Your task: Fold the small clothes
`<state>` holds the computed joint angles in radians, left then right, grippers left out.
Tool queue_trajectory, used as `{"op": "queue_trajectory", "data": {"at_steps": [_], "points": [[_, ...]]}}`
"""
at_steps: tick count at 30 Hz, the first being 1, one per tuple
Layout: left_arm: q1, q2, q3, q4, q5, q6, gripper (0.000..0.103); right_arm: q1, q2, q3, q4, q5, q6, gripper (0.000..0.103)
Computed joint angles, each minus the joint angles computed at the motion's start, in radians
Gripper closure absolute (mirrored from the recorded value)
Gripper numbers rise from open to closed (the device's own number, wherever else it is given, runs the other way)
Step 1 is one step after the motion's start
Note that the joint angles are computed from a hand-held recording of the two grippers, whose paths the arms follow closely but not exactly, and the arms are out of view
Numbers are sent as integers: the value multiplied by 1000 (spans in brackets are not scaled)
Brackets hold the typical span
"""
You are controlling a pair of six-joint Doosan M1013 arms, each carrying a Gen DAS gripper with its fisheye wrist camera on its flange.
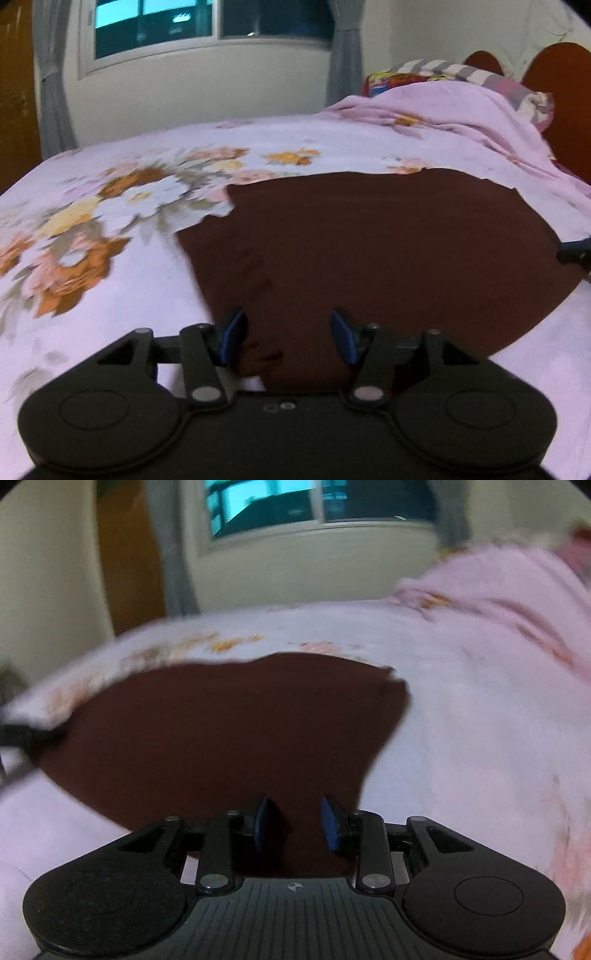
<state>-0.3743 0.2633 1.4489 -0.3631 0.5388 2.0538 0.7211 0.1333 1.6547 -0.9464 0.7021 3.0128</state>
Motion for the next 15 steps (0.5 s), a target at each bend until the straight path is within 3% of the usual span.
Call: {"op": "queue_trajectory", "data": {"at_steps": [2,5,7,8,10,12,13,15], "points": [[11,-20,-2,28,15,-54,50,23,-6,-15,-41,91,74,76],[24,-59,24,2,2,-28,48,62,-34,0,-167,69,184,76],[18,-67,39,35,1,-47,27,82,-26,-6,-198,82,187,76],[12,-61,38,76,22,-84,23,79,-19,-9,-154,73,152,76],[13,-35,29,134,75,-140,23,60,26,-44,11,156,13,77],[33,-39,35,59,79,-176,26,55,15,-27,25,146,66,76],[40,-47,33,45,88,-197,33,64,10,-34,15,163,90,76],[71,-67,51,-141,73,-111,34,96,-8,-23,-80,181,173,76]]}}
